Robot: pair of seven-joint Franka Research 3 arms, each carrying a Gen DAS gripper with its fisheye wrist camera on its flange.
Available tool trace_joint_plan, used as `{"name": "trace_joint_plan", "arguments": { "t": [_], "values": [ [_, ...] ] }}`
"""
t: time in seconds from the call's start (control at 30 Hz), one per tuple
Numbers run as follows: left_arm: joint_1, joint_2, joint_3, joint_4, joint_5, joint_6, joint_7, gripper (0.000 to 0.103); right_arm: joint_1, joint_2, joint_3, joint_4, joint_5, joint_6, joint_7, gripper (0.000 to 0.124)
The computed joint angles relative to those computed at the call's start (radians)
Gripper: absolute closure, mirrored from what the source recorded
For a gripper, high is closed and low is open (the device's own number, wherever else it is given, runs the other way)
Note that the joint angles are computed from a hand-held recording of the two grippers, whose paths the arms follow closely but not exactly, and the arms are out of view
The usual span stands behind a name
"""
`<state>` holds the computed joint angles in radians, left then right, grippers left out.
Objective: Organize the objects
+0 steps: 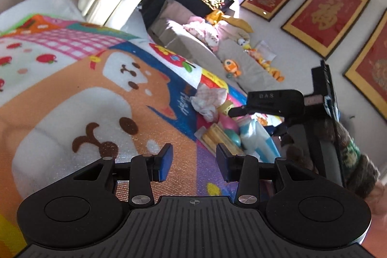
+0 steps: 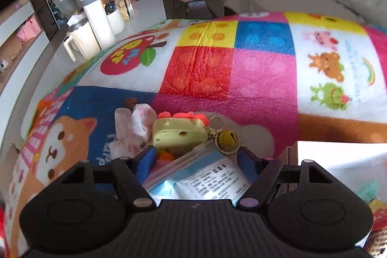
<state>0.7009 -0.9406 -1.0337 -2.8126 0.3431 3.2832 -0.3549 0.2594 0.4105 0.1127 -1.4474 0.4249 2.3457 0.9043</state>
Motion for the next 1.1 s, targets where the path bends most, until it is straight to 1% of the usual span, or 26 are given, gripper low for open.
{"name": "trace_joint_plan", "arguments": {
  "t": [0.03, 0.1, 0.17, 0.27, 0.37, 0.43, 0.5, 0.63, 0.73, 0.77, 0.8, 0.83, 0.93, 0.97, 1.03, 1.07, 1.1],
  "values": [
    [0.000, -0.002, 0.000, -0.004, -0.004, 0.006, -0.006, 0.060, -0.010, -0.010, 0.005, -0.005, 0.010, -0.028, -0.013, 0.050],
    [0.003, -0.010, -0.004, -0.012, -0.014, 0.017, -0.018, 0.060, -0.022, -0.027, 0.005, -0.007, 0.025, -0.118, -0.009, 0.052],
    [0.003, -0.019, -0.007, -0.017, -0.021, 0.018, -0.025, 0.060, -0.032, -0.071, 0.001, -0.059, 0.041, -0.163, -0.012, 0.052],
    [-0.001, -0.025, -0.008, -0.018, -0.023, 0.008, -0.030, 0.060, -0.051, -0.152, -0.001, -0.159, 0.087, -0.244, -0.076, 0.053],
    [-0.006, -0.028, -0.005, -0.017, -0.018, -0.002, -0.035, 0.060, -0.071, -0.227, -0.018, -0.245, 0.144, -0.325, -0.143, 0.053],
    [-0.008, -0.029, -0.003, -0.019, -0.016, -0.003, -0.042, 0.060, -0.084, -0.283, -0.034, -0.314, 0.188, -0.346, -0.206, 0.053],
    [-0.010, -0.025, 0.001, -0.021, -0.015, -0.003, -0.047, 0.060, -0.092, -0.361, -0.052, -0.420, 0.230, -0.303, -0.310, 0.053],
    [-0.011, -0.012, 0.007, -0.017, -0.007, -0.007, -0.047, 0.060, -0.089, -0.525, -0.095, -0.644, 0.301, -0.134, -0.574, 0.052],
    [-0.016, 0.001, 0.013, -0.010, 0.001, -0.022, -0.042, 0.060, -0.073, -0.621, -0.131, -0.774, 0.393, 0.024, -0.778, 0.051],
    [-0.017, 0.005, 0.015, -0.009, 0.004, -0.025, -0.043, 0.060, -0.068, -0.642, -0.149, -0.802, 0.433, 0.059, -0.833, 0.050],
    [-0.018, 0.008, 0.017, -0.009, 0.006, -0.028, -0.045, 0.060, -0.065, -0.657, -0.166, -0.820, 0.470, 0.078, -0.868, 0.049],
    [-0.020, 0.011, 0.019, -0.007, 0.008, -0.035, -0.047, 0.060, -0.066, -0.667, -0.185, -0.827, 0.503, 0.072, -0.885, 0.047],
    [-0.025, 0.025, 0.028, -0.001, 0.022, -0.048, -0.046, 0.060, -0.097, -0.667, -0.239, -0.808, 0.557, -0.014, -0.864, 0.042],
    [-0.029, 0.040, 0.037, 0.003, 0.028, -0.051, -0.041, 0.060, -0.110, -0.665, -0.251, -0.803, 0.578, -0.032, -0.857, 0.038],
    [-0.047, 0.080, 0.067, 0.009, 0.044, -0.054, -0.021, 0.060, -0.136, -0.662, -0.266, -0.804, 0.619, -0.038, -0.856, 0.033],
    [-0.066, 0.093, 0.087, 0.015, 0.055, -0.073, -0.001, 0.060, -0.147, -0.660, -0.269, -0.810, 0.641, -0.022, -0.866, 0.032],
    [-0.097, 0.099, 0.112, 0.026, 0.071, -0.116, 0.025, 0.060, -0.156, -0.657, -0.269, -0.815, 0.661, -0.002, -0.881, 0.031]
  ]
}}
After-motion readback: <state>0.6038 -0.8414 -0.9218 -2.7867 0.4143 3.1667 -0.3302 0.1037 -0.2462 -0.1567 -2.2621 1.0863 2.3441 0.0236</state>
